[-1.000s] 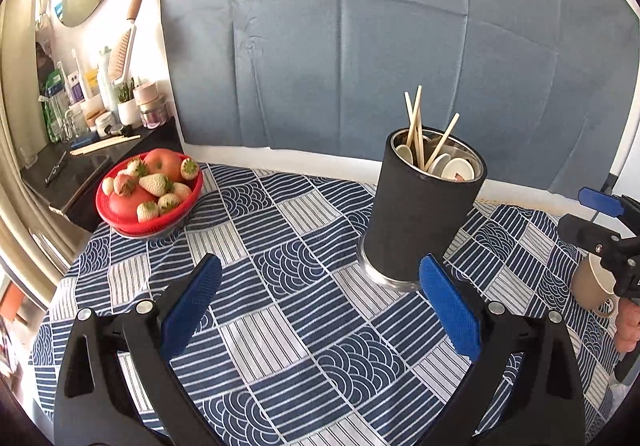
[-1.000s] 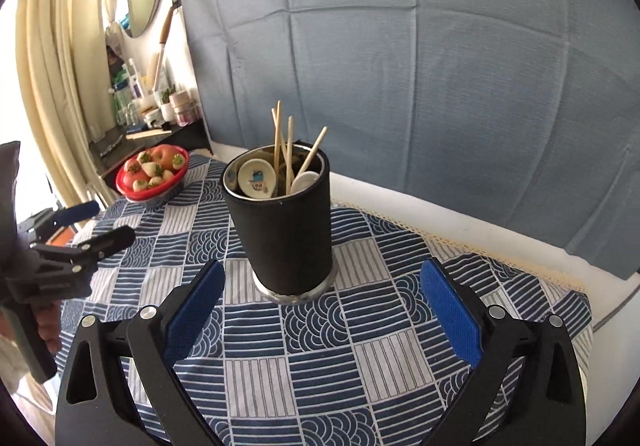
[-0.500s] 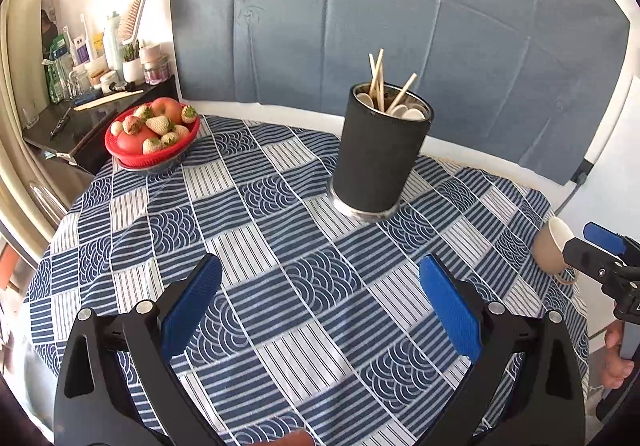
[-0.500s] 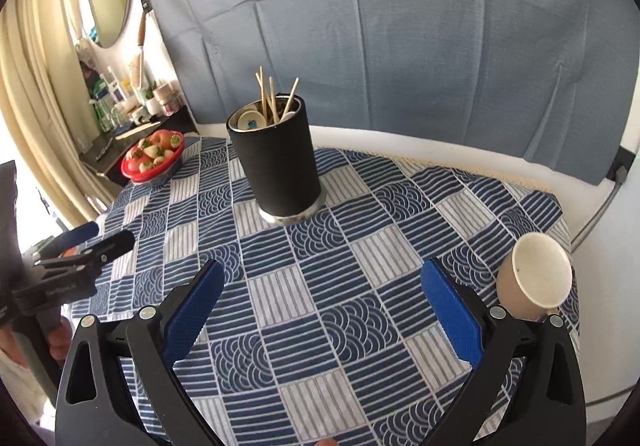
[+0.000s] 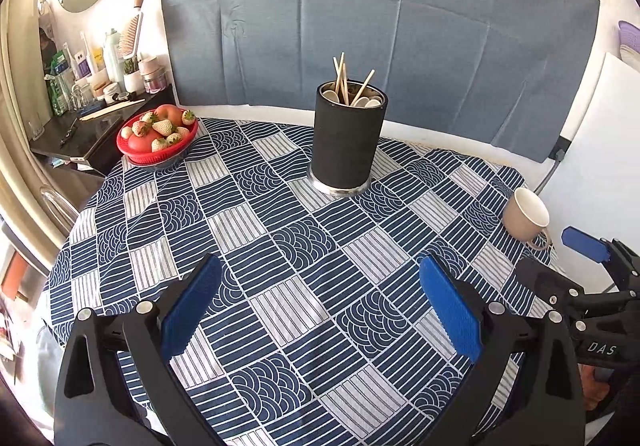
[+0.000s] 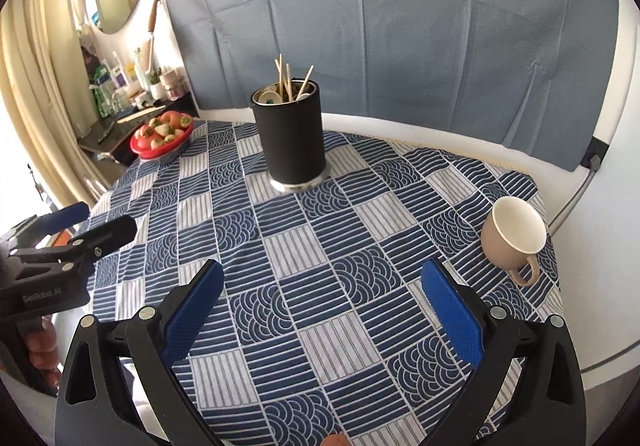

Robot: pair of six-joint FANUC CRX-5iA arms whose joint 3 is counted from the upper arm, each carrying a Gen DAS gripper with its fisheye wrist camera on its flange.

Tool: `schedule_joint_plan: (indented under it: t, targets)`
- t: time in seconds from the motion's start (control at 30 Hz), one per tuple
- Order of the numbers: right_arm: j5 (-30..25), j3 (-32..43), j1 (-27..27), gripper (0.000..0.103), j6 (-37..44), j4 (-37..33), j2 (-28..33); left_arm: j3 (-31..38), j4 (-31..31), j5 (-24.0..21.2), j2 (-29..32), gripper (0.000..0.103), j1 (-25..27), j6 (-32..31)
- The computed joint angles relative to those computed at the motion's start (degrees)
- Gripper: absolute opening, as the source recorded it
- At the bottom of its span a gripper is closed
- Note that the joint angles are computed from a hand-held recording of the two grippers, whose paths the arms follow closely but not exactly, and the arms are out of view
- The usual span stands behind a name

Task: Organize utensils

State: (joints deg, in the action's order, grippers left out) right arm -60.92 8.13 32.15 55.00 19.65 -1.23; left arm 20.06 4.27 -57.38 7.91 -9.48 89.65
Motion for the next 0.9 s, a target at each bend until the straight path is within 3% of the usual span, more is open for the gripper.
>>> schedule_joint_plan:
  t: [0.23, 0.9]
  targets:
    - [0.2, -1.2, 1.1, 0.095, -2.7, 3.7, -0.6, -0.8, -2.6, 1.6, -1.4, 0.097, -0.6, 1.5]
    - [-0.3, -1.0, 1.5, 0.095, -1.7, 3.5, -1.2, -1.9, -2.9, 3.0, -2.8, 0.097, -0.8, 1.5]
